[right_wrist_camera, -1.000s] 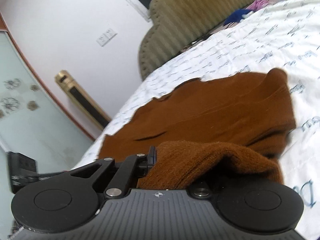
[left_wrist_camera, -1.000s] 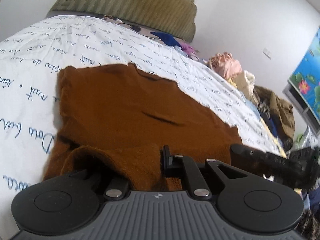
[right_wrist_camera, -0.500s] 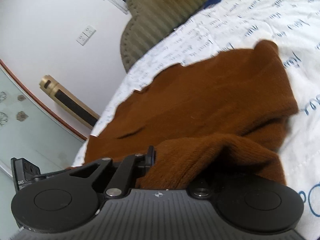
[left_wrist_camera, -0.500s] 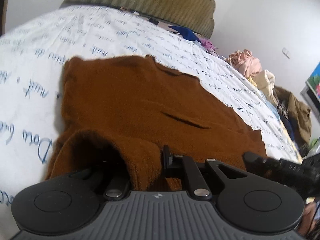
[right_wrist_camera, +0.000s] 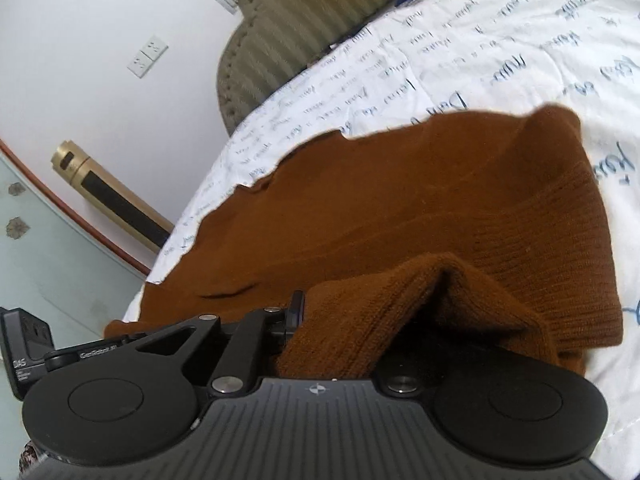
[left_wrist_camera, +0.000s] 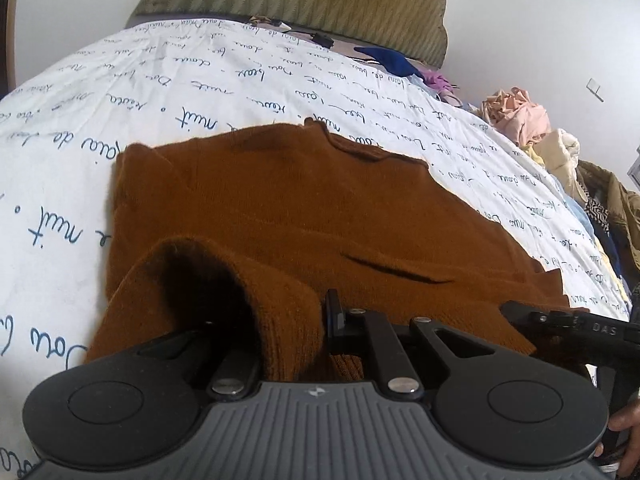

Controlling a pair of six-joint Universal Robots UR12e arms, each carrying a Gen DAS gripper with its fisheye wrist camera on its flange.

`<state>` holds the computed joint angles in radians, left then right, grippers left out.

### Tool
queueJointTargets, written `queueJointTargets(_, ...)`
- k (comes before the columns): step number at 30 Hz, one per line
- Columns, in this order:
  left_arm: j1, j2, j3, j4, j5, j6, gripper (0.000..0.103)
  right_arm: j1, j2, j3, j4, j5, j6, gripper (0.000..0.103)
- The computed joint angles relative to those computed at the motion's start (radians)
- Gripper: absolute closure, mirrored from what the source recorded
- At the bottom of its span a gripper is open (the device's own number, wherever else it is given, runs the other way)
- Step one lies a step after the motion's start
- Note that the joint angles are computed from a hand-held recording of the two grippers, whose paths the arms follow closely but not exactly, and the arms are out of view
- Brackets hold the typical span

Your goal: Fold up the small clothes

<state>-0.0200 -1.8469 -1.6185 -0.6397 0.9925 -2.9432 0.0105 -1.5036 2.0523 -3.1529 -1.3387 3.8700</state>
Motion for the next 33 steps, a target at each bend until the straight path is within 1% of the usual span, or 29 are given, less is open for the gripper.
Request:
queueJointTargets(3, -0.006, -0.001, 0.009, -0.001, 0.014, 0.017, 0.095, 0.000, -0.003, -0.006, -0.008, 0.002, -0.015, 0.091)
queueJointTargets(6, -0.007, -0.006, 0.020, -0.003, 0.008, 0.010, 0.095, -0.002, 0.003, -0.021, -0.012, 0.001, -0.033, 0.091)
queueJointTargets(10, -0.007, -0.017, 0.038, -0.020, 0.001, 0.000, 0.095, -0.010, 0.018, -0.039, -0.006, 0.002, -0.036, 0.091)
queueJointTargets(15, 0.004, -0.036, 0.064, -0.057, -0.044, -0.037, 0.095, -0.017, 0.032, -0.043, -0.019, 0.009, -0.011, 0.091)
queueJointTargets(18, 0.013, -0.048, 0.077, -0.072, -0.087, -0.058, 0.095, -0.019, 0.036, -0.045, -0.022, 0.012, -0.002, 0.091)
queueJointTargets(22, 0.017, -0.064, 0.107, -0.105, -0.105, -0.096, 0.095, -0.023, 0.042, -0.055, -0.021, 0.014, 0.000, 0.091)
queueJointTargets(24, 0.016, -0.076, 0.121, -0.117, -0.103, -0.130, 0.095, -0.022, 0.047, -0.068, 0.001, 0.002, -0.011, 0.091)
queueJointTargets(26, 0.014, -0.085, 0.133, -0.134, -0.092, -0.161, 0.095, -0.019, 0.055, -0.091, 0.064, -0.017, -0.046, 0.092)
queueJointTargets(27, 0.015, -0.085, 0.131, -0.127, -0.095, -0.170, 0.095, -0.018, 0.059, -0.098, 0.080, -0.025, -0.049, 0.092)
queueJointTargets(29, 0.013, -0.082, 0.129, -0.106, -0.094, -0.146, 0.095, -0.023, 0.065, -0.097, 0.046, -0.008, -0.025, 0.092)
queueJointTargets(30, 0.011, -0.084, 0.135, -0.110, -0.094, -0.142, 0.095, -0.021, 0.066, -0.099, 0.034, -0.016, -0.036, 0.092)
queueJointTargets(31, 0.011, -0.088, 0.143, -0.116, -0.095, -0.143, 0.095, -0.019, 0.067, -0.102, 0.029, -0.025, -0.048, 0.092)
queueJointTargets(33, 0.011, -0.099, 0.161, -0.114, -0.099, -0.169, 0.095, -0.024, 0.071, -0.107, 0.016, -0.019, -0.040, 0.092)
